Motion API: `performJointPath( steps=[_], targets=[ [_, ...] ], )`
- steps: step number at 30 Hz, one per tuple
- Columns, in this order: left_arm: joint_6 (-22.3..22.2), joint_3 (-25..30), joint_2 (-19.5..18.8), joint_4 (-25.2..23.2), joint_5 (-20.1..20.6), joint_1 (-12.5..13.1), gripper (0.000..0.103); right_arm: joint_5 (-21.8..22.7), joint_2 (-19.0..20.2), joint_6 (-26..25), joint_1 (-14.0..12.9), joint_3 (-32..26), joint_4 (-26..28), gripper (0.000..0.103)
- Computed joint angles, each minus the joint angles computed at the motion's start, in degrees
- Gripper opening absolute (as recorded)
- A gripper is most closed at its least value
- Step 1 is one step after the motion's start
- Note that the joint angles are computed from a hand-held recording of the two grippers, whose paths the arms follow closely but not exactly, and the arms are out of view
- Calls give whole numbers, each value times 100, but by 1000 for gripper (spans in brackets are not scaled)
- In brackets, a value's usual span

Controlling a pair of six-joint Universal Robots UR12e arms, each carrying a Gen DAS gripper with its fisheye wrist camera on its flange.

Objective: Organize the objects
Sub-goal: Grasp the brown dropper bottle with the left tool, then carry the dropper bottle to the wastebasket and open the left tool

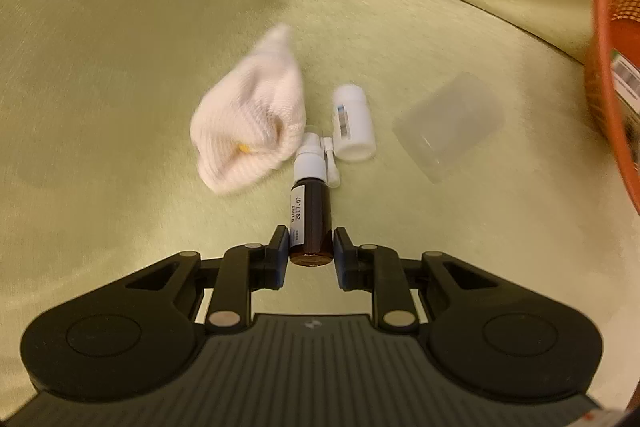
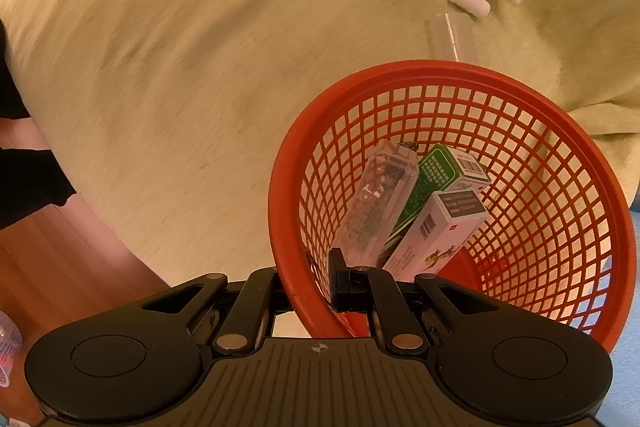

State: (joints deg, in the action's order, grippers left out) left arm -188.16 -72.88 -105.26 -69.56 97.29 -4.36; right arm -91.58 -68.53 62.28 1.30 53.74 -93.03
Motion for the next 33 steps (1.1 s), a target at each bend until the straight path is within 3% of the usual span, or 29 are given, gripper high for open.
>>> performJointPath(
  steps=[10, 33],
  targets=[
    [-128, -251, 208, -50, -20, -122, 20, 26, -23, 90, -3, 22, -26, 4],
    [19, -93, 2, -123, 1, -129, 19, 9, -18, 131, -5, 33, -40, 4]
  ],
)
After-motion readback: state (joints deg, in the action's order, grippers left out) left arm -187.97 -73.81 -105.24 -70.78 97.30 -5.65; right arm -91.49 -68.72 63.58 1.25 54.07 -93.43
